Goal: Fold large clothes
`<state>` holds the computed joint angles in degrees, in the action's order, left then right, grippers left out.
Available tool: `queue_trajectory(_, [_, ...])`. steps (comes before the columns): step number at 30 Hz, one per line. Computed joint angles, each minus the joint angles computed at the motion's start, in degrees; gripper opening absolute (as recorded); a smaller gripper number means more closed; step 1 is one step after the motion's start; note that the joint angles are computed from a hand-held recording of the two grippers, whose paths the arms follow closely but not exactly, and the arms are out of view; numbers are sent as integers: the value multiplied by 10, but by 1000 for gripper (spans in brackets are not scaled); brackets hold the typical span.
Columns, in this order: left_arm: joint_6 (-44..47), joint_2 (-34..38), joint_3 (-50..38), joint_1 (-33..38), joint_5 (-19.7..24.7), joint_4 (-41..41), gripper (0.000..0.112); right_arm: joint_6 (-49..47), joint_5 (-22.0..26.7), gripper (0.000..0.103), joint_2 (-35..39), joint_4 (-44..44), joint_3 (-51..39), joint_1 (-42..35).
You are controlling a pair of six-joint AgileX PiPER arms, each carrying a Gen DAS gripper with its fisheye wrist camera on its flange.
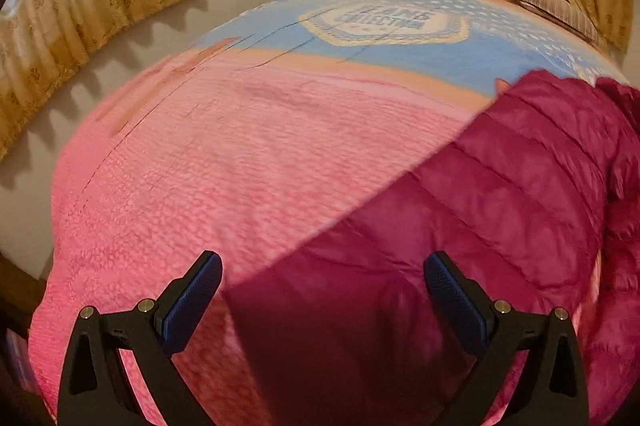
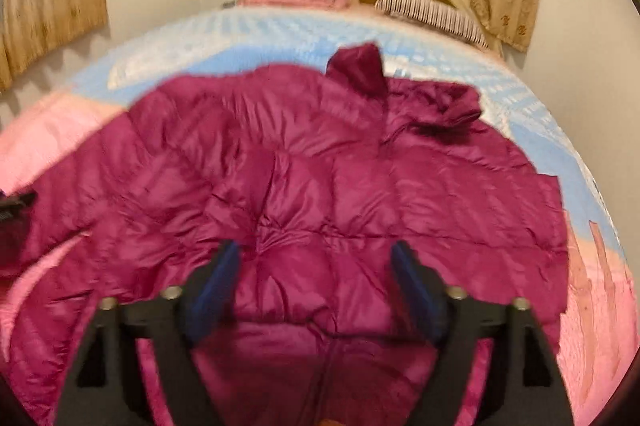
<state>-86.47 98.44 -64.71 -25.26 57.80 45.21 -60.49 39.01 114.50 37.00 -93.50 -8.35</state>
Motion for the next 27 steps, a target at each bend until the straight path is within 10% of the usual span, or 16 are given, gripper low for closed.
queue_trajectory(5, [20, -5, -5, -15, -2, 0, 38, -71, -8, 85, -27, 58, 47, -14])
queue_trajectory(9, [-2, -44, 8, -15, 18, 17, 42, -93, 5, 85, -32, 82, 55, -35])
queue_trajectory(13, [-62, -101, 53, -46, 78, 54, 92, -110, 23, 86, -37, 106, 60, -56])
queue_trajectory(23, [-80, -116, 106, -60, -7, 8, 91, -151, 40, 86, -54, 142, 108, -64])
queue_trajectory(25, [-60, -94, 98, -67, -23, 8, 43, -163, 34, 86, -59, 141, 117, -63])
queue_trajectory(27, [-36, -72, 71, -69, 0, 6, 33, -157, 2, 86, -61, 123, 125, -58])
